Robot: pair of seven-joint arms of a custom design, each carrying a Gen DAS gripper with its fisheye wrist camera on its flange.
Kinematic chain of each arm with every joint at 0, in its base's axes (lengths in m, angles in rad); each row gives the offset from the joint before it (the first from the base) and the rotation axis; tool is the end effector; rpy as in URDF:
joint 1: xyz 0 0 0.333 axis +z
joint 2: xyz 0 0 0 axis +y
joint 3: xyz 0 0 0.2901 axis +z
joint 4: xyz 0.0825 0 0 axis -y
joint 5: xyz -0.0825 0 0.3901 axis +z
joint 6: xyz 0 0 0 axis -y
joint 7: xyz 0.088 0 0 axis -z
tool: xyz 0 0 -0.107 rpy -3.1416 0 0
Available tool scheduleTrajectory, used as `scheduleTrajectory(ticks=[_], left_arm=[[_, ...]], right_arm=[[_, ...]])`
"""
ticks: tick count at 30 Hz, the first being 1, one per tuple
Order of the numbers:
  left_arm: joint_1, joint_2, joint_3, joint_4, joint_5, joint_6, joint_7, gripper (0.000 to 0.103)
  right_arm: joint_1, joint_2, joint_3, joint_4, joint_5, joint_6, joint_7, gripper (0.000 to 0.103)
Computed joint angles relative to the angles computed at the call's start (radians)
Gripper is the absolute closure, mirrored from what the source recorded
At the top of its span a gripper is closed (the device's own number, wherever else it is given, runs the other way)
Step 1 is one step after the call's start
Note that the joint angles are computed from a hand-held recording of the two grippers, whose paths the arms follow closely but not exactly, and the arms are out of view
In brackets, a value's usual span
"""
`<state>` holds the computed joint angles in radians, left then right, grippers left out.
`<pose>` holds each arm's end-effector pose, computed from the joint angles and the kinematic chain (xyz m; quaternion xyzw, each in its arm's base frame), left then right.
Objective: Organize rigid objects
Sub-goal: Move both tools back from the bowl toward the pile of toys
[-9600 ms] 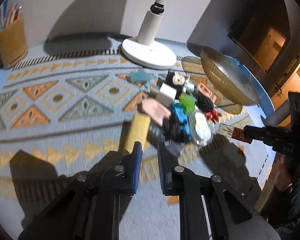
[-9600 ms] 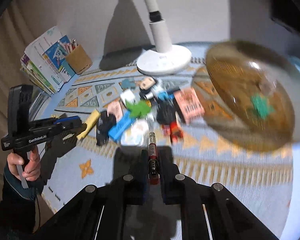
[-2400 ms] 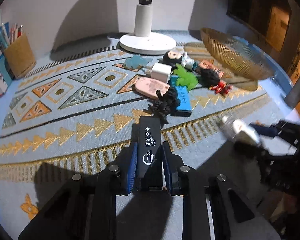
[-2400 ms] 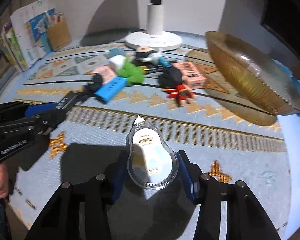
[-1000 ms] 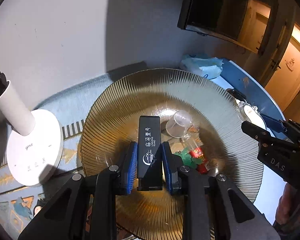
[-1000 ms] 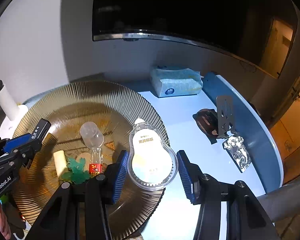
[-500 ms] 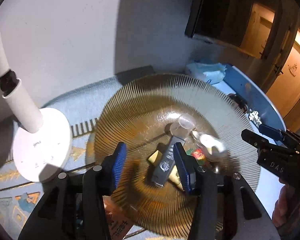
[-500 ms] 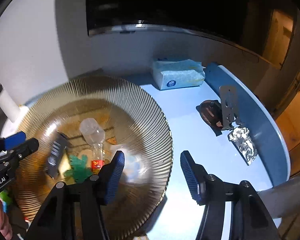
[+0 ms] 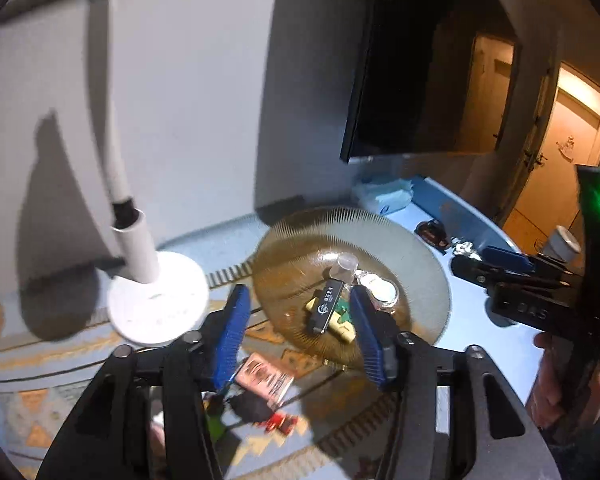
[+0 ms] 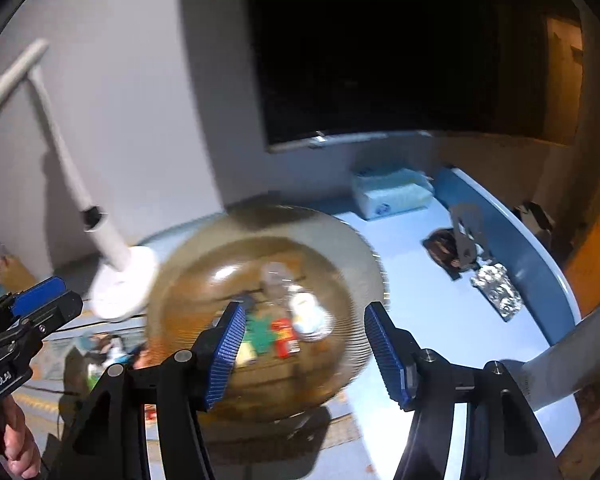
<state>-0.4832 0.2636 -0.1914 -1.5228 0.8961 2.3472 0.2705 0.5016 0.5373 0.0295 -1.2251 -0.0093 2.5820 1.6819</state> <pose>0.5520 -0.4072 0.5526 -0.6901 0.5731 -0.3225 0.3022 0.6551 0.3778 0.5381 -0.7682 0.5010 -0.1764 0.3573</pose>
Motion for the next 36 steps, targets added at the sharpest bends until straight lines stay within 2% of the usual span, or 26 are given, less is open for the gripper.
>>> scheduleTrajectory(ticks=[1, 2, 6, 8, 9, 10, 13, 16, 18, 21, 25, 28, 30, 33, 36], left_arm=[[-0.007, -0.048, 0.002, -0.045, 0.024, -0.006, -0.03, 0.035], [-0.009, -0.086, -0.001, -0.081, 0.05, -0.013, -0.06, 0.032], [0.018, -0.279, -0.047, -0.251, 0.126, -0.028, -0.142, 0.031], [0.03, -0.37, -0.087, -0.32, 0.177, -0.088, -0.178, 0.031], [0.036, -0.416, -0.108, -0.353, 0.186, -0.126, -0.187, 0.028], [0.042, -0.45, -0.126, -0.377, 0.18, -0.161, -0.189, 0.023], [0.065, -0.54, -0.166, -0.461, 0.134, -0.222, -0.203, 0.021], [0.085, -0.63, -0.171, -0.588, 0.062, -0.186, -0.231, 0.021], [0.1, -0.648, -0.167, -0.641, 0.014, -0.143, -0.231, 0.021], [0.121, -0.653, -0.157, -0.716, -0.061, -0.068, -0.211, 0.021], [0.159, -0.605, -0.143, -0.778, -0.145, 0.06, -0.196, 0.021], [0.185, -0.539, -0.127, -0.81, -0.209, 0.152, -0.193, 0.021], [0.197, -0.501, -0.128, -0.815, -0.224, 0.187, -0.196, 0.021], [0.203, -0.455, -0.129, -0.812, -0.225, 0.223, -0.193, 0.021], [0.199, -0.402, -0.131, -0.78, -0.217, 0.207, -0.175, 0.021]], right_arm=[[0.007, -0.027, 0.003, -0.035, -0.003, 0.021, -0.002, 0.041], [0.014, -0.053, 0.01, -0.065, -0.007, 0.039, -0.009, 0.041], [0.025, -0.129, 0.059, -0.149, 0.017, 0.097, -0.078, 0.041], [0.014, -0.158, 0.101, -0.182, 0.069, 0.113, -0.147, 0.041], [0.006, -0.175, 0.127, -0.204, 0.107, 0.123, -0.192, 0.041], [0.005, -0.189, 0.141, -0.223, 0.134, 0.131, -0.226, 0.041], [0.015, -0.229, 0.165, -0.29, 0.193, 0.162, -0.292, 0.04], [0.016, -0.231, 0.189, -0.316, 0.264, 0.167, -0.359, 0.04], [0.02, -0.213, 0.196, -0.301, 0.297, 0.144, -0.394, 0.04], [0.056, -0.159, 0.173, -0.235, 0.267, 0.067, -0.378, 0.04], [0.069, -0.112, 0.167, -0.197, 0.268, 0.021, -0.383, 0.04], [0.075, -0.058, 0.156, -0.157, 0.267, -0.049, -0.347, 0.04], [0.071, -0.023, 0.158, -0.129, 0.278, -0.092, -0.342, 0.04], [0.103, 0.035, 0.119, -0.09, 0.216, -0.13, -0.287, 0.04], [0.114, 0.089, 0.107, -0.038, 0.183, -0.161, -0.254, 0.04]])
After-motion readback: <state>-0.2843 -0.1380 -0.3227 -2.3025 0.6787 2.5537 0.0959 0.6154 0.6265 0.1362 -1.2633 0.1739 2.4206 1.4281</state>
